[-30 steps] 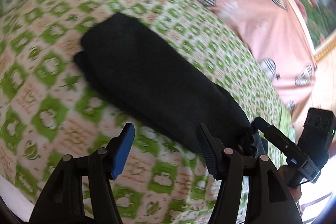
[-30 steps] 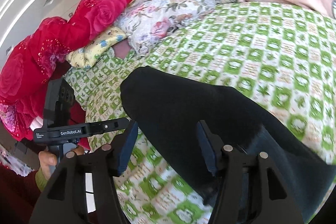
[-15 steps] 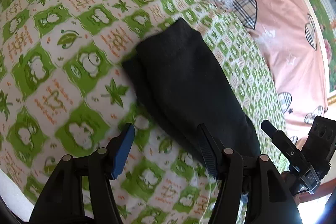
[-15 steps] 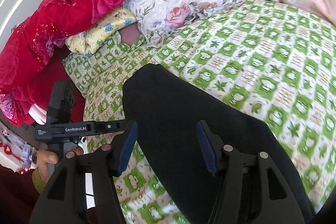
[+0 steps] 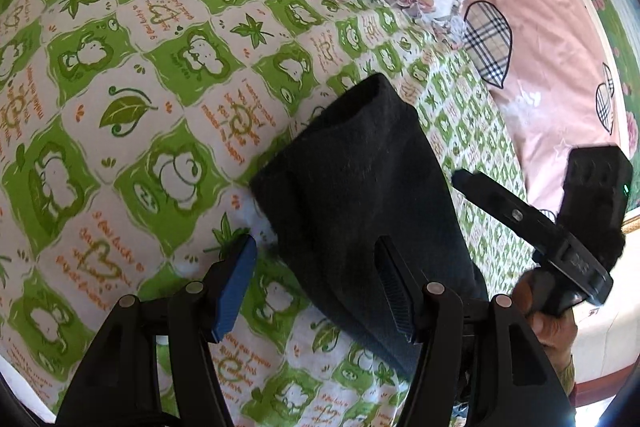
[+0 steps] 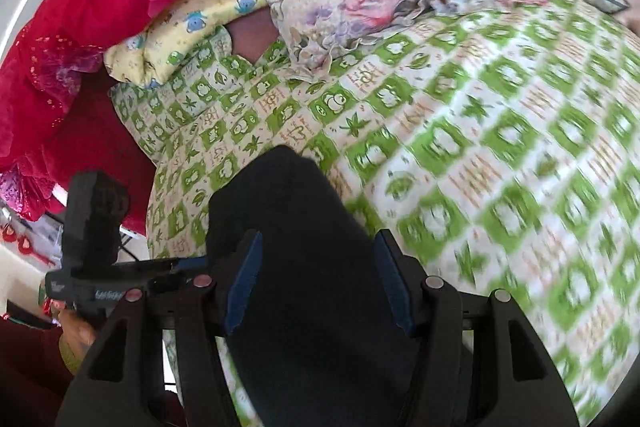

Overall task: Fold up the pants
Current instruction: 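Grasp the folded pants end with both grippers and lift it over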

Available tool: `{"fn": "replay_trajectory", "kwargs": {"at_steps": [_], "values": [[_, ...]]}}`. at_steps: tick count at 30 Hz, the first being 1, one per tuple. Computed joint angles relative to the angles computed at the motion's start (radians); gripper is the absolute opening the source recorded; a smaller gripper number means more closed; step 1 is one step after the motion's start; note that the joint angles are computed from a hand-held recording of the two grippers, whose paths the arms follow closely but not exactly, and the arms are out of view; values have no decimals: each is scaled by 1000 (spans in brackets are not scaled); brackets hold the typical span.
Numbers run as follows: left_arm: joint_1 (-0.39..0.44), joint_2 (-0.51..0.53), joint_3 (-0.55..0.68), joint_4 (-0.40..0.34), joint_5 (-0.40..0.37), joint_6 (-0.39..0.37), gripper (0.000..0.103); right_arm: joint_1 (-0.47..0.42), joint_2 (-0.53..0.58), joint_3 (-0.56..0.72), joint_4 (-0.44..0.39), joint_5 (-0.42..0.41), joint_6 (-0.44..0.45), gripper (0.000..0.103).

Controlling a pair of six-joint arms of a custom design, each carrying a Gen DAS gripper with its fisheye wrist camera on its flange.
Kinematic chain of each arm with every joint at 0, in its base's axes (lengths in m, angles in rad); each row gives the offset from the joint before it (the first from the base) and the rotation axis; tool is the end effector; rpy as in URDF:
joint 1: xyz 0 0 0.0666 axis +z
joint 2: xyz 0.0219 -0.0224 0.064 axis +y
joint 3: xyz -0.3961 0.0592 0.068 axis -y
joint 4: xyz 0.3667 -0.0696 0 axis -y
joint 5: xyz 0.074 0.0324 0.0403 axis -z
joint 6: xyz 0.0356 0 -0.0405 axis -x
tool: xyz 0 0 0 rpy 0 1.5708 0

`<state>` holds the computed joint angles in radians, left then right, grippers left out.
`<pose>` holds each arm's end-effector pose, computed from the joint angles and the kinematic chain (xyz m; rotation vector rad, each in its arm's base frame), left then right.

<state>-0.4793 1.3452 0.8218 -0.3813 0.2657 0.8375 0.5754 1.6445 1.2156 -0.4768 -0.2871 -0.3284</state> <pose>0.3362 -0.1857 0.2633 -0.3512 2.6268 -0.8402 0.4301 0.2905 0.2829 -0.4442 2.5361 0.7222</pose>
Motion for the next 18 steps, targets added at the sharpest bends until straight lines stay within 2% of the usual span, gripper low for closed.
{"fn": "replay_trajectory", "kwargs": {"at_steps": [3,7,10,12,13,14,18], "values": [[4,7,1,15,-2,7,62,-5,71,73,-51,-35,57,59],[7,18,8,21,-10,0,59,-9,132,127,-93,-32,91,59],[3,23,15,14,-39,-11,50,-12,156,144,-90,-60,101,57],[1,28,17,19,-54,-16,45,-10,161,148,-84,-82,106,44],[0,29,17,22,-57,-19,39,-8,163,151,-87,-91,110,39],[-1,34,20,21,-58,-24,36,-5,163,156,-94,-90,115,33],[-12,25,24,17,-67,-35,27,10,137,143,-89,-55,120,23]]}}
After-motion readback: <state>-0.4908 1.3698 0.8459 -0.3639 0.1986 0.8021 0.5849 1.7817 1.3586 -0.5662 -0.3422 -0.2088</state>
